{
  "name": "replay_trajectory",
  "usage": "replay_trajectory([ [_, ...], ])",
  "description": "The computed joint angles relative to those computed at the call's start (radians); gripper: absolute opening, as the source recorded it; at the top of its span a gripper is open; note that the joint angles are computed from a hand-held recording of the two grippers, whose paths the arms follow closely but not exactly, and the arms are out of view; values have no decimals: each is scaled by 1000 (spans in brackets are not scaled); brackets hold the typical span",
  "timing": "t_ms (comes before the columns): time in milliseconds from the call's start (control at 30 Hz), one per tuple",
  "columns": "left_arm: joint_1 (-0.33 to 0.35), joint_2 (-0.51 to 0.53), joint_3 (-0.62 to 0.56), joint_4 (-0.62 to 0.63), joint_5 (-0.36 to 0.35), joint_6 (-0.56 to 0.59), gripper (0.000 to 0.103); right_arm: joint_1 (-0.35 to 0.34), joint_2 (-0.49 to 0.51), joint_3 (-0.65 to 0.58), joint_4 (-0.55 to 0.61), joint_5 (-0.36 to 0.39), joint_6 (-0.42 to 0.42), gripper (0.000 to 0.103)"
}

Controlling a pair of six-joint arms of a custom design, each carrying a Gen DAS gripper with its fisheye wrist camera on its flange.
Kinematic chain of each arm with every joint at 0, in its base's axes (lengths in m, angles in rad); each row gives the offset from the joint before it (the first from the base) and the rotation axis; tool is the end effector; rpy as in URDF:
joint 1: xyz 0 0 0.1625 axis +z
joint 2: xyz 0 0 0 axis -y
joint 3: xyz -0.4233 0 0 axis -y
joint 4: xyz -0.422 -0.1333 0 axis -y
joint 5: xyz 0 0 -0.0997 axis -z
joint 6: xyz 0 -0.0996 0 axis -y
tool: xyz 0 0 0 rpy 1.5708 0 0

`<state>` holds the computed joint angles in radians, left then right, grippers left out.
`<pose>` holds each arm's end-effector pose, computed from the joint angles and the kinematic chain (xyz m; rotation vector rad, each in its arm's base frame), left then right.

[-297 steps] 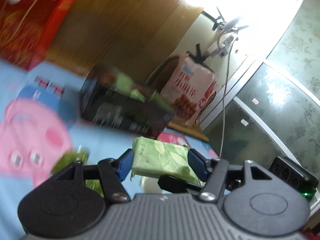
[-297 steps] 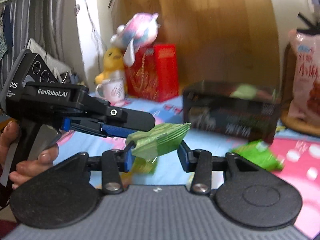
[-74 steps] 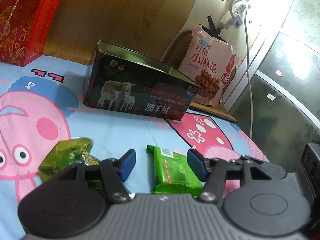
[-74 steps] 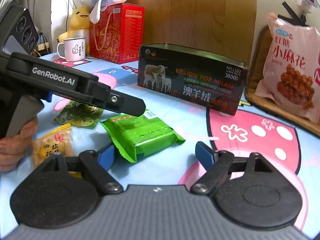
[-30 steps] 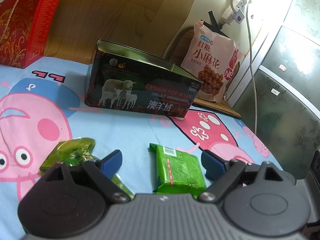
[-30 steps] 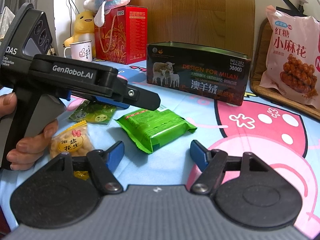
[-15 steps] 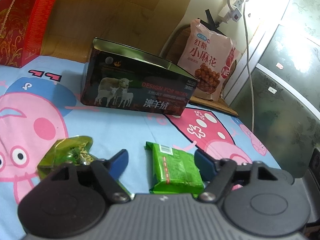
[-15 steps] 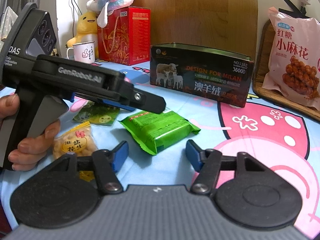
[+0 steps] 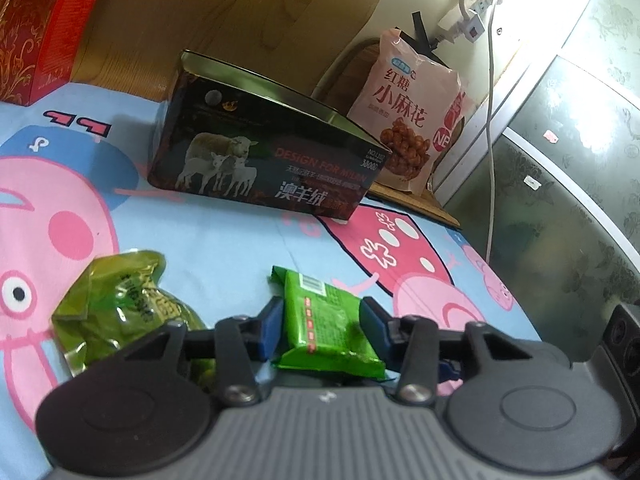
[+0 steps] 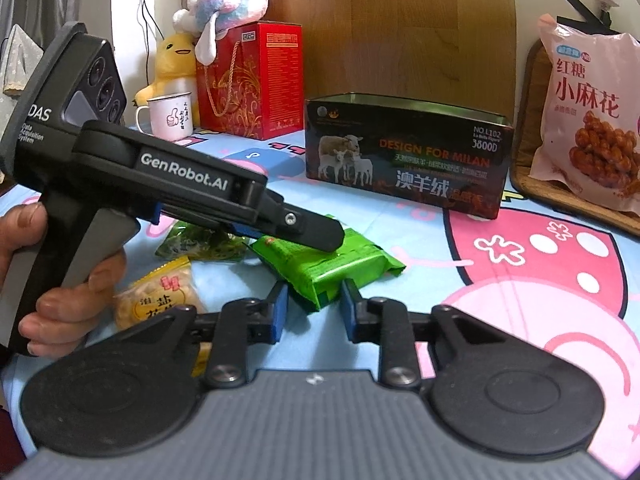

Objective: Organize snacks
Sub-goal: 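Close the left gripper on the green packet and lift it, then carry the green packet into the tin box and open the left gripper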

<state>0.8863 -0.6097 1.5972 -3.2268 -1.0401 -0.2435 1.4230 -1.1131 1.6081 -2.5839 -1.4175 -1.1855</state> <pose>-0.3072 -0.6669 0.0471 0.3453 2.7171 -1.1785 0.0447 -0.7081 0.3056 1.4634 -2.4457 0.7288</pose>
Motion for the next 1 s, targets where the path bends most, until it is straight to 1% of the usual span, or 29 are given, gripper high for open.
replay_trajectory([
  [100,3,-4,1,7,-8,-10,39,-2,-1,0,2,3,8,35],
  [200,0,-6,4,9,3,-27,34,-2,-1,-3,9,5,11,36],
  [300,-6,-8,10,-3,15,-45,32,-3,-2,6,-17,12,13,31],
  [333,-11,-9,12,-17,21,-43,31,-5,-4,8,-23,28,15,29],
  [433,-26,-14,9,-60,42,-2,31,-6,-4,1,-29,81,19,29],
  [500,-31,-15,-6,-77,54,25,31,3,7,-15,-42,109,4,29],
  [633,-25,-9,-69,-88,66,67,31,25,56,-82,-53,149,-1,29],
  [767,-13,21,-166,-72,87,121,31,49,126,-170,-67,174,-12,29],
  [867,-1,53,-251,-42,108,153,31,66,190,-262,-55,178,4,29],
  [933,13,78,-313,-10,113,160,32,79,238,-332,-38,164,17,29],
  [1000,32,104,-378,43,109,142,37,87,280,-389,-30,142,24,29],
])
